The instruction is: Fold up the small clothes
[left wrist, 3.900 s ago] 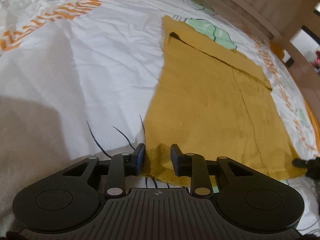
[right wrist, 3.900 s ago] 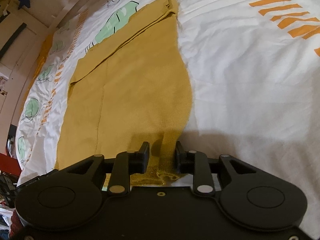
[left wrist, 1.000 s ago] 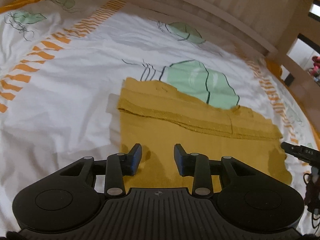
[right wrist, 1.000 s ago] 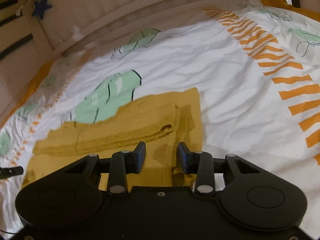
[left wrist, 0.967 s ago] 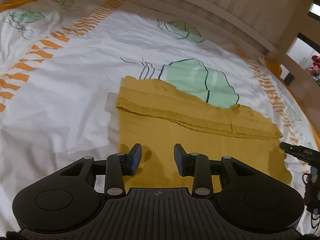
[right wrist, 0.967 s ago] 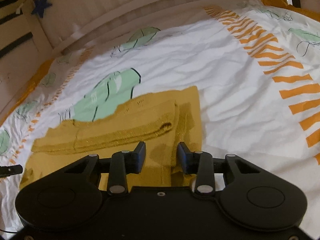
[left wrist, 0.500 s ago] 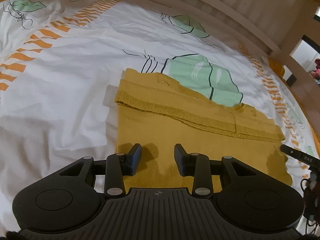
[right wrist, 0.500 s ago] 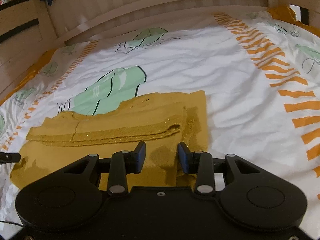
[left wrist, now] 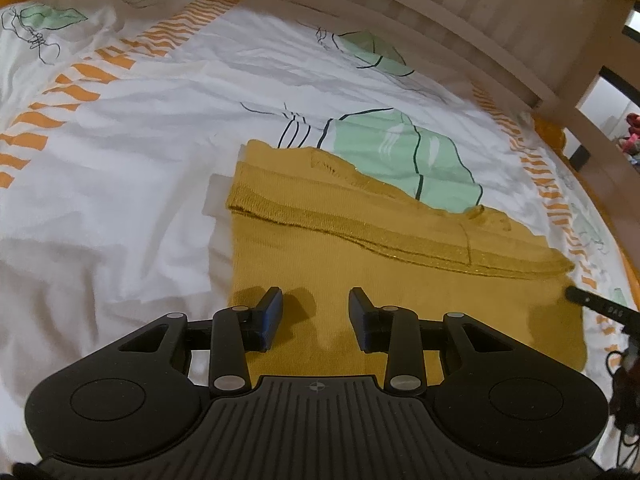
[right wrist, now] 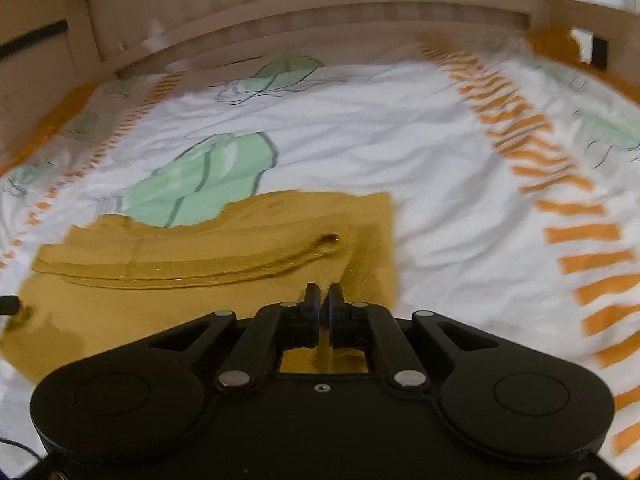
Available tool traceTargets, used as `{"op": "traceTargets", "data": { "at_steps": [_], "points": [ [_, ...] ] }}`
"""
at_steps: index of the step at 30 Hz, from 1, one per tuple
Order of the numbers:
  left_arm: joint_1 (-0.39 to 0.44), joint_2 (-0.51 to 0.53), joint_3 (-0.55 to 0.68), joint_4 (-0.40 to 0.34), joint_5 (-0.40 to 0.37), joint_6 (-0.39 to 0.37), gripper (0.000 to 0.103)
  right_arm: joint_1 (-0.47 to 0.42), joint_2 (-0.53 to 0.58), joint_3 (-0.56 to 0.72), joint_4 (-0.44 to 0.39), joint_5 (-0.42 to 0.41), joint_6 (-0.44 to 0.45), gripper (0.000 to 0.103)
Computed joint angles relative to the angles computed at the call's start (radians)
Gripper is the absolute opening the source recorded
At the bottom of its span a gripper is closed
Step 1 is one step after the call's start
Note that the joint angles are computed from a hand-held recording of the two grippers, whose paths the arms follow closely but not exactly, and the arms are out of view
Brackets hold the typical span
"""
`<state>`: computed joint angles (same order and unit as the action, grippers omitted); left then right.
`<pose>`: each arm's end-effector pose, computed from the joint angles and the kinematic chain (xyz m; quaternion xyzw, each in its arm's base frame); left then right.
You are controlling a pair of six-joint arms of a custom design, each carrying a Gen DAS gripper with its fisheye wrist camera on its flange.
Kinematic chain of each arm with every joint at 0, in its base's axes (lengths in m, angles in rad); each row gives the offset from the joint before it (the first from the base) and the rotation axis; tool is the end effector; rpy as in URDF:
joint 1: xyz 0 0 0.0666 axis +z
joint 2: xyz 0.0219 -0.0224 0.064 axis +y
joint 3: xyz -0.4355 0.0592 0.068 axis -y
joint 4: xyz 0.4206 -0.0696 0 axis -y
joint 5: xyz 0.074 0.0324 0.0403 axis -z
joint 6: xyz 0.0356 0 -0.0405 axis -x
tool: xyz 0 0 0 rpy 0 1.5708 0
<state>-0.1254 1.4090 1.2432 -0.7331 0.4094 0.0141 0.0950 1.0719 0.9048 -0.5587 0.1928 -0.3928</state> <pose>0.4942 -0.0770 0.4184 0.1183 0.9192 -0.2139 0.3086 0.3684 0.0278 0.4031 0.1737 0.8919 0.0134 0.4173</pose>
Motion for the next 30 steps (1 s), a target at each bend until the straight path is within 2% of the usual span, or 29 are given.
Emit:
{"op": "traceTargets", "data": {
  "at_steps": [3, 8, 12, 17, 23, 25, 26, 28, 29, 30],
  "points": [
    [-0.002, 0.003, -0.004, 0.007, 0.0, -0.008, 0.035, -0.042, 0.008, -0.009, -0.021, -0.067, -0.057, 0.009],
    [0.0, 0.011, 0.0, -0.002, -0.015, -0.01, 0.035, -0.015, 0.014, 0.004, -0.059, 0.011, -0.038, 0.008],
    [0.005, 0.011, -0.002, 0.011, -0.017, -0.011, 0.036, -0.026, 0.017, 0.001, -0.059, -0.018, -0.051, 0.008],
    [0.007, 0.024, -0.009, -0.029, -0.018, -0.039, 0.036, -0.021, 0.021, 0.0, -0.06, -0.016, -0.036, 0.009],
    [0.01, -0.007, -0.036, -0.014, -0.033, -0.069, 0.036, -0.027, 0.019, -0.001, -0.066, -0.016, -0.054, 0.009],
    [0.007, -0.025, -0.047, 0.023, -0.037, -0.079, 0.036, -0.018, 0.01, -0.003, -0.055, 0.006, -0.049, 0.015],
    [0.002, -0.031, -0.052, 0.045, -0.044, -0.087, 0.036, -0.008, 0.003, -0.006, -0.047, 0.031, -0.039, 0.021],
    [-0.008, -0.043, -0.067, 0.102, -0.066, -0.112, 0.036, 0.02, -0.012, -0.007, -0.03, 0.105, 0.011, 0.024],
    [-0.015, -0.044, -0.07, 0.124, -0.081, -0.124, 0.036, 0.034, -0.019, -0.009, -0.015, 0.135, 0.041, 0.03],
    [-0.019, -0.04, -0.069, 0.135, -0.088, -0.131, 0.036, 0.044, -0.025, -0.01, 0.002, 0.154, 0.064, 0.044]
  ]
}}
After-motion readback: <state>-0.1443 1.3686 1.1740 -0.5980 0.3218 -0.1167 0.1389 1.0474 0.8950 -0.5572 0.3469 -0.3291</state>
